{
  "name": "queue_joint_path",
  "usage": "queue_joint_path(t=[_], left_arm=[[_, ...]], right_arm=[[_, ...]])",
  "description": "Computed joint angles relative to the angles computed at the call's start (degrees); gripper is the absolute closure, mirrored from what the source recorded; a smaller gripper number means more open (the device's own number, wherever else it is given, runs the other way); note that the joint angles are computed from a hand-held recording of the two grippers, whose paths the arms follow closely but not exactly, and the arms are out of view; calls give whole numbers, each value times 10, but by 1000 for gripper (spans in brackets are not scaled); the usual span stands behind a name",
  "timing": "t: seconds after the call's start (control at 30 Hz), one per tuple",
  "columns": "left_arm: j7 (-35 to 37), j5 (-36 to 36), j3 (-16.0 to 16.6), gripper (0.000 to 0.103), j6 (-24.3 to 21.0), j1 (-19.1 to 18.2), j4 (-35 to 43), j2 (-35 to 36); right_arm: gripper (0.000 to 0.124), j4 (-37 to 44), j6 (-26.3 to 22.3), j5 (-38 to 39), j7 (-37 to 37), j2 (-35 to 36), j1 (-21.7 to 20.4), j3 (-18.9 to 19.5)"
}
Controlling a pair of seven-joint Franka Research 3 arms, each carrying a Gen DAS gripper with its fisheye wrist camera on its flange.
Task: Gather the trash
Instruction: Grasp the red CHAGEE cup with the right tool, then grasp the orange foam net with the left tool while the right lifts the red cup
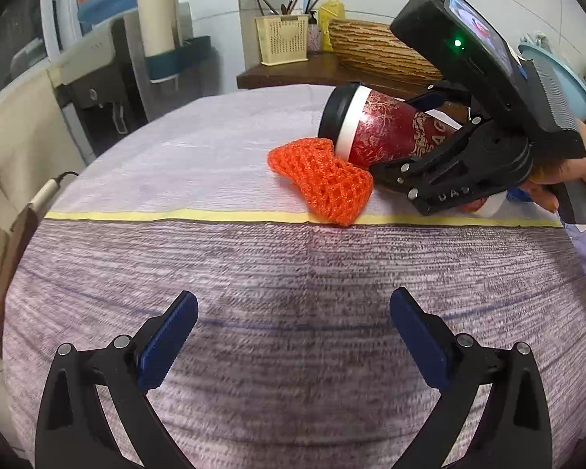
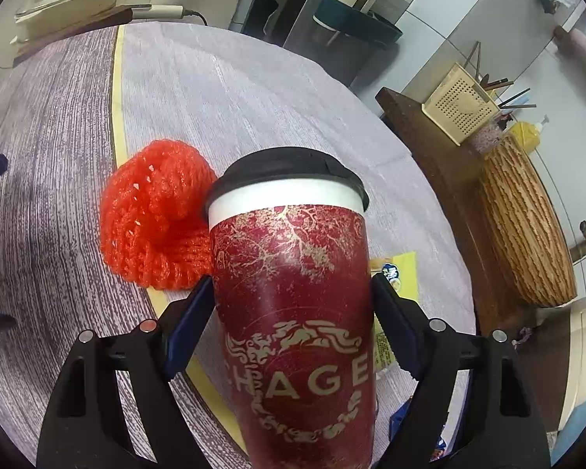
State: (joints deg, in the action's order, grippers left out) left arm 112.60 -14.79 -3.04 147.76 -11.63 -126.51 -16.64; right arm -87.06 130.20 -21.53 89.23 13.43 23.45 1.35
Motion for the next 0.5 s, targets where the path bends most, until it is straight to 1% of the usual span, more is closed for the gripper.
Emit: queue_joint_path(t=[0.13,0.23,0.37,0.43,0.5], left_arm=[[10,-12,0,5,-16,-3,25,23],[8,-13,-7,5,-20,2,34,30],[6,-24,-9,5,-33,6,55,45],[4,-42,-10,5,-42,7,73,58],[-1,-55,-15,5,-38,9,87,68]], right_arm=[[45,32,-29,-2,-4,29,6,-3],[45,36,-30,18,5,30,3,-5],[45,-1,5,30,35,-2,-4,-7],[45,-28,25,32,70,-28,-9,-8],[45,-58,43,33,110,-58,-17,-7]])
